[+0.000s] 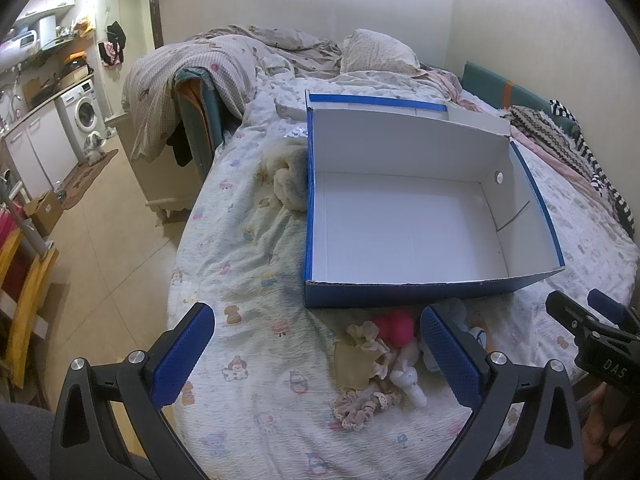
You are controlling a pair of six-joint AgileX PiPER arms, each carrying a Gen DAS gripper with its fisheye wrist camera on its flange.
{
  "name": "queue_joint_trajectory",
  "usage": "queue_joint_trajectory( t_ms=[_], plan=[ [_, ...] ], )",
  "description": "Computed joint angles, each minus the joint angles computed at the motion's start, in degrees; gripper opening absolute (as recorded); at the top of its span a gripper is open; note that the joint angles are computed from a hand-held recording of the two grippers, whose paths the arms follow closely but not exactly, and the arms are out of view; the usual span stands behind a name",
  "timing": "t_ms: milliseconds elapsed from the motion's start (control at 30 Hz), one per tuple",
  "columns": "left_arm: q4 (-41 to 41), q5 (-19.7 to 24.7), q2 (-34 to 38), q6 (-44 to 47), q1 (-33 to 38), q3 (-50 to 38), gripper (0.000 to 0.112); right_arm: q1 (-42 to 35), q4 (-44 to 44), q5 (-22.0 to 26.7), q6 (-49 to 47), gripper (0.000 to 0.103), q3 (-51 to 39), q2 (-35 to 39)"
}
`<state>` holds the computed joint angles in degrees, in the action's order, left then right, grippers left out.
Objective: Organize soft objects
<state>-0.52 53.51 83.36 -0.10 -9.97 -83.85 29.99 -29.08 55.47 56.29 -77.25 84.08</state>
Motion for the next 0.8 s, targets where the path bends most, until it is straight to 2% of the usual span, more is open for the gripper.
queue_joint_trajectory(
  t_ms=[800],
  plan=[
    [-0.10,-0.30,-0.07,0.31,0.16,0.20,0.103,0.29,-0.32,0.35,0.26,0.103,-0.45,0.10]
  ],
)
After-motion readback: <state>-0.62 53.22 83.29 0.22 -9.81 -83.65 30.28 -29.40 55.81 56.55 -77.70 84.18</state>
